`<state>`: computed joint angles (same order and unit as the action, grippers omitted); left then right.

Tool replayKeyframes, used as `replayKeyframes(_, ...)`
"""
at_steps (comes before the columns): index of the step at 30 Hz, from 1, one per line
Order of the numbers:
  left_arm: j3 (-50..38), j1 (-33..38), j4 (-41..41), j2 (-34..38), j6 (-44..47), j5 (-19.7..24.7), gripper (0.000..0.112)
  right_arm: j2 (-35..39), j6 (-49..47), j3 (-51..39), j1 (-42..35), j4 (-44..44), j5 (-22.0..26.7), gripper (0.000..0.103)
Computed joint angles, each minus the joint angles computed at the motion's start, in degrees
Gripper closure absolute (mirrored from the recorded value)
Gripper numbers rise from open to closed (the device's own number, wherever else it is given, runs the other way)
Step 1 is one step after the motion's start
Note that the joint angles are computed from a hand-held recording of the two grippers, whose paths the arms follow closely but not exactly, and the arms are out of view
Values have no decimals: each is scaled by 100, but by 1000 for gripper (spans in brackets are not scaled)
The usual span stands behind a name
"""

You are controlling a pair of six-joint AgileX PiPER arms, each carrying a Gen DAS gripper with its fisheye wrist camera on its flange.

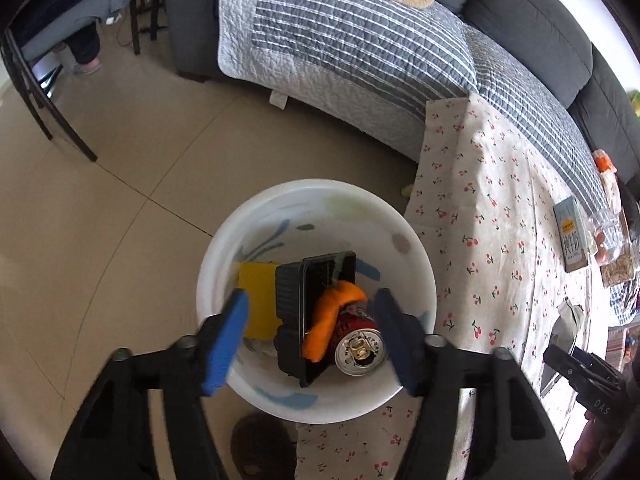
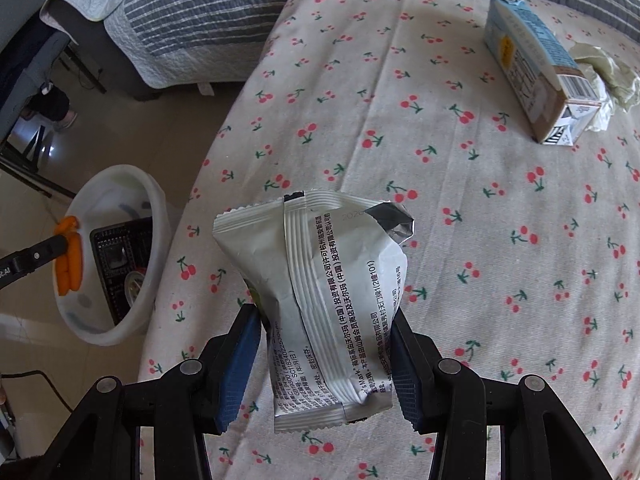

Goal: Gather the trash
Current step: 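Carry the orange peel over the bin with the left tool while the right tool holds the bag, then open the left tool over the bin while the right tool drops the snack bag in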

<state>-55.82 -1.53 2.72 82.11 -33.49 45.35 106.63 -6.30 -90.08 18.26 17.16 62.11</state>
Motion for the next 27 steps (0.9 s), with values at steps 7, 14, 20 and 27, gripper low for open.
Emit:
replayKeyframes(7,193,259,231,-229,115,238,21,252,183,-318,477,70,-80,49)
replayKeyframes(14,622,762,612,-515,436,300,20,829,427,-906,1081,312,-121,49)
replayKeyframes(20,938,1526,335,-652,1149,136,20,1366,612,-1449,1504,509,-247,49)
replayKeyframes(27,1081,1992,133,-666,1629,39,20,1801,697,-1857,1759,580,-413,47)
